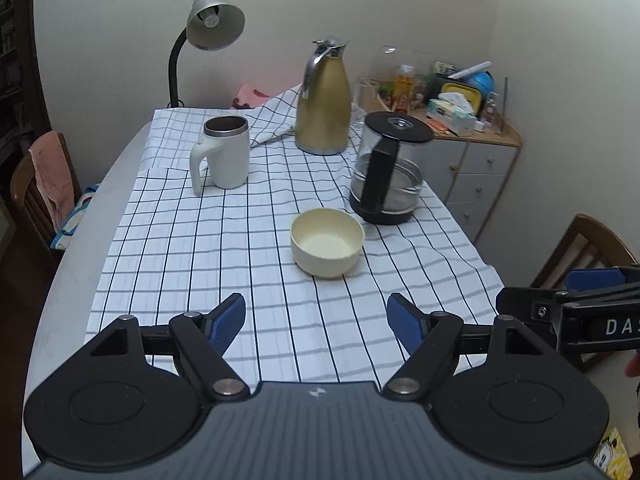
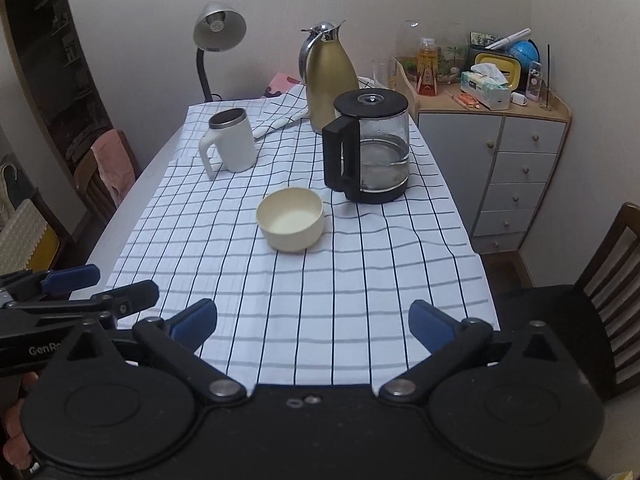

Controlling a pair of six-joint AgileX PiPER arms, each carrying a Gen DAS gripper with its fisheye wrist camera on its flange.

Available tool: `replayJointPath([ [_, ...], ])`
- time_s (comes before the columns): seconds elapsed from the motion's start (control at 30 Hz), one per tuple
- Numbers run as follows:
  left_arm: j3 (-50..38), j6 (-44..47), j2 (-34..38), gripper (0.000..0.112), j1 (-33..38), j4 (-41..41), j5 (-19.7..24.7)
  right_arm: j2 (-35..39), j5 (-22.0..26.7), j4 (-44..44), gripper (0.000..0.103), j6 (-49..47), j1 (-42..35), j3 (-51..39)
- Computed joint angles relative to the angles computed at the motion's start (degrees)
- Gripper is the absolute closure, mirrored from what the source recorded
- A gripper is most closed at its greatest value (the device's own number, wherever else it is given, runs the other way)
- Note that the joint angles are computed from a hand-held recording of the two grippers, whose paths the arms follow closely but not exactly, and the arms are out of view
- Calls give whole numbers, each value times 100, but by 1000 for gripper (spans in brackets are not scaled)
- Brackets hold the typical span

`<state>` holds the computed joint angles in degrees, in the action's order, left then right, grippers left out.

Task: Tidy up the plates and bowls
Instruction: 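Move both grippers to the cream bowl rim and close them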

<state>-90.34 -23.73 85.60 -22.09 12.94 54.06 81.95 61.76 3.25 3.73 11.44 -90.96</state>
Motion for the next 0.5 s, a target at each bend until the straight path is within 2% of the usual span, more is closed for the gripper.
replayJointPath([
  [0.2, -1198, 78, 1230, 35, 201, 222, 157, 1445, 106, 127, 1, -261, -273, -1274],
  [0.4, -2685, 350, 2548, 35, 489, -82, 626, 2738, 293, 5, 1, -233, -303, -2620],
  [0.5, -3564, 504, 3247, 35, 612, -288, 954, 3472, 606, -12, 4, -176, -310, -3574],
])
